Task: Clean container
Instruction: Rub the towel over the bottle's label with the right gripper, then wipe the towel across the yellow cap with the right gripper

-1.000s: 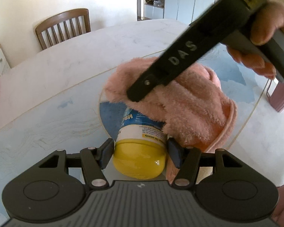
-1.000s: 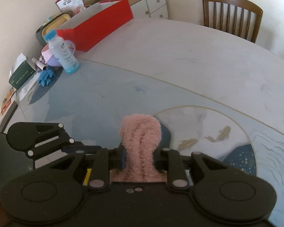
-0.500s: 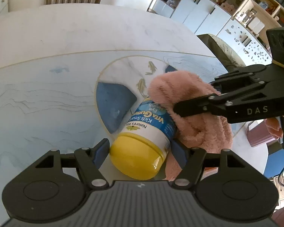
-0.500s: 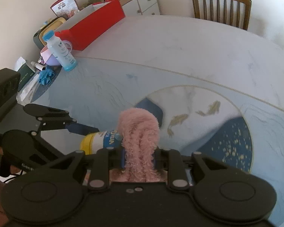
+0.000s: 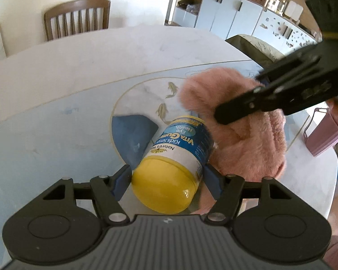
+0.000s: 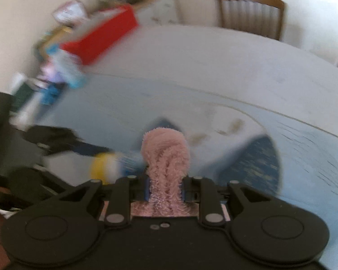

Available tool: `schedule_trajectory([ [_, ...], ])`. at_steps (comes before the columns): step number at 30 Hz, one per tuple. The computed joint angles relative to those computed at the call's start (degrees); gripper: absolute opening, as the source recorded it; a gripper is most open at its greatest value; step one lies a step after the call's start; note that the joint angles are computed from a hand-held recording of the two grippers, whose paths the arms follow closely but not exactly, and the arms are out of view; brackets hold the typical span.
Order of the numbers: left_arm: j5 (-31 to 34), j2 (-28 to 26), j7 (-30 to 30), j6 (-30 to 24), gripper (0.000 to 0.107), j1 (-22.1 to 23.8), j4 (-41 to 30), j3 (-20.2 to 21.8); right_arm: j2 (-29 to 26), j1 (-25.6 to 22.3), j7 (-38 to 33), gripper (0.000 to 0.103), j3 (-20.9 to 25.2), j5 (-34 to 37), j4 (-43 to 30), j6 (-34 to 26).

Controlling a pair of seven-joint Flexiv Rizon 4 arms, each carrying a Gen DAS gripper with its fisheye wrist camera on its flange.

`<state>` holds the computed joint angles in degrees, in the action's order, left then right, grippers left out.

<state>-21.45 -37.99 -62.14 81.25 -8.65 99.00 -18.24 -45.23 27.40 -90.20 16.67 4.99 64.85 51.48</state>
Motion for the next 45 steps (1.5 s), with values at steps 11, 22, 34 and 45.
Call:
schedule_trajectory([
  [11, 3.98, -0.29, 0.21, 0.35, 0.069, -3.01, -1.00, 3.77, -5.39, 2.76, -13.95, 0.022, 2.51, 3.78, -11.83, -13.28],
  [22, 3.70, -1.19, 0.38, 0.29, 0.068, -1.41, -1.11, 2.02, -5.74, 3.63, -6.59, 0.022, -2.57, 1.44, -10.73, -9.33],
  [34, -8.92, -3.04, 2.68, -5.61, 0.072, 7.46, -1.59, -8.47, -3.49, -0.63, -3.01, 0.023, 0.13, 4.31, -5.07, -6.08],
  [45, -6.87, -1.72, 4.58, -2.46, 0.071, 1.86, -0.92, -3.11, 0.24, 0.37, 3.67, 0.023, -3.69, -0.62, 2.98, -3.72],
])
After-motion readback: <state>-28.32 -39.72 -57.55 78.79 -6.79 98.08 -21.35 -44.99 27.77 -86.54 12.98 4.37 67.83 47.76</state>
